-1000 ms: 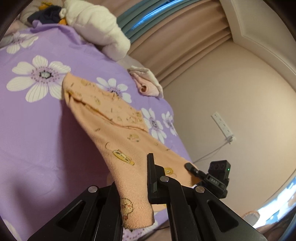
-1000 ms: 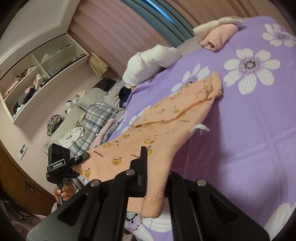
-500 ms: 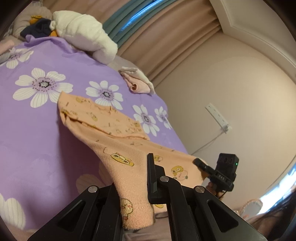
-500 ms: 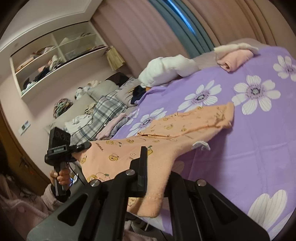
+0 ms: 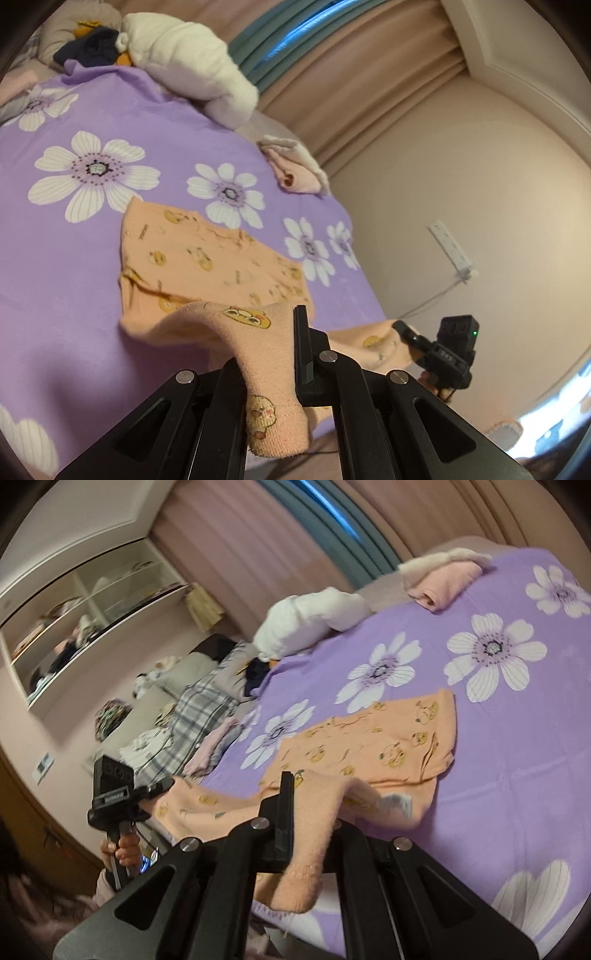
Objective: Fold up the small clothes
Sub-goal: 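Lift the hem with both grippers and fold it over toward the collar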
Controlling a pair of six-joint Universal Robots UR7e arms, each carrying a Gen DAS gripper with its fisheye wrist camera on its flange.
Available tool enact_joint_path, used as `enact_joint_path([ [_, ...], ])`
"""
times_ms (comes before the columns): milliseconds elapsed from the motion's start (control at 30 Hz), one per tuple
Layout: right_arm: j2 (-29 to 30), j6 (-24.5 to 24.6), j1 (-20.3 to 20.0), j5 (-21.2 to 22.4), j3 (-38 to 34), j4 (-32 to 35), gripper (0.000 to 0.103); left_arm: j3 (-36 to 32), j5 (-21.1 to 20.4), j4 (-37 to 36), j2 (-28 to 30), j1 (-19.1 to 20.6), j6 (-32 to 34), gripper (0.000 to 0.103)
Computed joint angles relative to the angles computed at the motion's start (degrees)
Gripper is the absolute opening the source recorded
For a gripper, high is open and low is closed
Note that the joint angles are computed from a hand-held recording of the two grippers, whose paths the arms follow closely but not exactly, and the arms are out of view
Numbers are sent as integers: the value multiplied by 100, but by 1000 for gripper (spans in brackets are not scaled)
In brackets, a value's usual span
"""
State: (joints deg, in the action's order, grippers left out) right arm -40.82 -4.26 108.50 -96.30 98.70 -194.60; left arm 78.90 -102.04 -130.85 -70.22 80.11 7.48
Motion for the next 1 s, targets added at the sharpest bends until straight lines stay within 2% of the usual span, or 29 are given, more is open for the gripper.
enact_joint_path([
  [133,216,195,-138,44,-600,434,3,-700,53,230,537,89,-323,0],
  [367,752,563,-356,-140,-1914,1415,3,-2032,443,719,1496,98,-630,0],
  [567,1228,899,-468,-583,-2942,2328,3,-3155,1089,1386,2331,70,-790,0],
  [667,1394,1060,-541,-635,-3327,2726,3,-3829,1307,1815,2796,102,-887,0],
  [933,1735,1579,-740,-650,-4136,3485,4,-5627,1343,2789,3821,224,-1185,0],
  [1000,1791,1647,-774,-593,-4276,3582,5,-6282,1412,3192,4153,218,-1183,0],
])
